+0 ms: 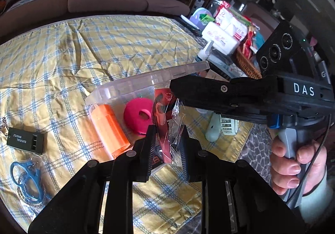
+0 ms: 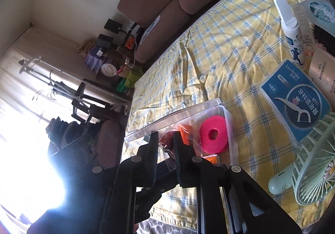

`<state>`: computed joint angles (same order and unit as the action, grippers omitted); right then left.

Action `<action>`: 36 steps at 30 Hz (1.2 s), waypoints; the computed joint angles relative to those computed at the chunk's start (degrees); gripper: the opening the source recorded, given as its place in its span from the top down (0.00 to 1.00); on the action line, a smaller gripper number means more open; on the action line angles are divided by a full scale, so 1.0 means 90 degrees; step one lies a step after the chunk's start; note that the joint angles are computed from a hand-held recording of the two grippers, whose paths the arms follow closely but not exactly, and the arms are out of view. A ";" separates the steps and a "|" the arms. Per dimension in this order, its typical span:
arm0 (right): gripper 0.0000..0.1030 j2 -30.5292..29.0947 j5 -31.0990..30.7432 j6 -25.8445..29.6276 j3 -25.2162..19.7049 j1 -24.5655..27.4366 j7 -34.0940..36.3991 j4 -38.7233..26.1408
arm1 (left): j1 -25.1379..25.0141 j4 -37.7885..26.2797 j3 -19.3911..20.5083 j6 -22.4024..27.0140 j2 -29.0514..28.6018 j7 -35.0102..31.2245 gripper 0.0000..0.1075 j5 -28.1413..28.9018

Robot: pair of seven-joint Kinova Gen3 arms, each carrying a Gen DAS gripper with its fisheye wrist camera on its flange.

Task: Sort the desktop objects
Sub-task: 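Carry the red multitool to the clear box and lower it in, then open the right tool to release the red multitool inside the box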

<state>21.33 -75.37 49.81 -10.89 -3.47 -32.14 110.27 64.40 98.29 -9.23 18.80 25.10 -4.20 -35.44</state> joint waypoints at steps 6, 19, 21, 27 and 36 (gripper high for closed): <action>0.66 -0.0106 0.0047 -0.0316 -0.0057 -0.0080 0.0345 0.0068 | 0.0211 0.0135 -0.0137 0.0546 -0.0120 0.0685 0.75 -0.0488; 0.66 -0.0277 0.0303 -0.1006 -0.0164 -0.0099 0.0775 0.0157 | -0.0181 0.0710 0.0635 0.0801 -0.0610 0.1680 0.75 -0.1482; 0.66 -0.0160 0.0159 -0.0981 -0.0216 -0.0111 0.1017 0.0119 | -0.0368 0.0706 0.0885 0.0786 -0.0593 0.1532 0.75 -0.1516; 0.80 0.0277 0.0269 -0.0626 -0.0248 -0.0079 0.1009 -0.0203 | -0.0557 0.0633 0.1104 0.0704 -0.0473 0.1257 0.75 -0.1443; 0.80 0.0186 0.0638 -0.0303 0.0047 0.0070 -0.0732 -0.0238 | -0.0417 0.0729 0.0846 0.0522 -0.0543 0.1526 0.75 -0.1606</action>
<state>23.00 -69.63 47.09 -10.47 -2.84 -38.72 108.13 60.65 104.85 -1.62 23.51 20.22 9.53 -49.89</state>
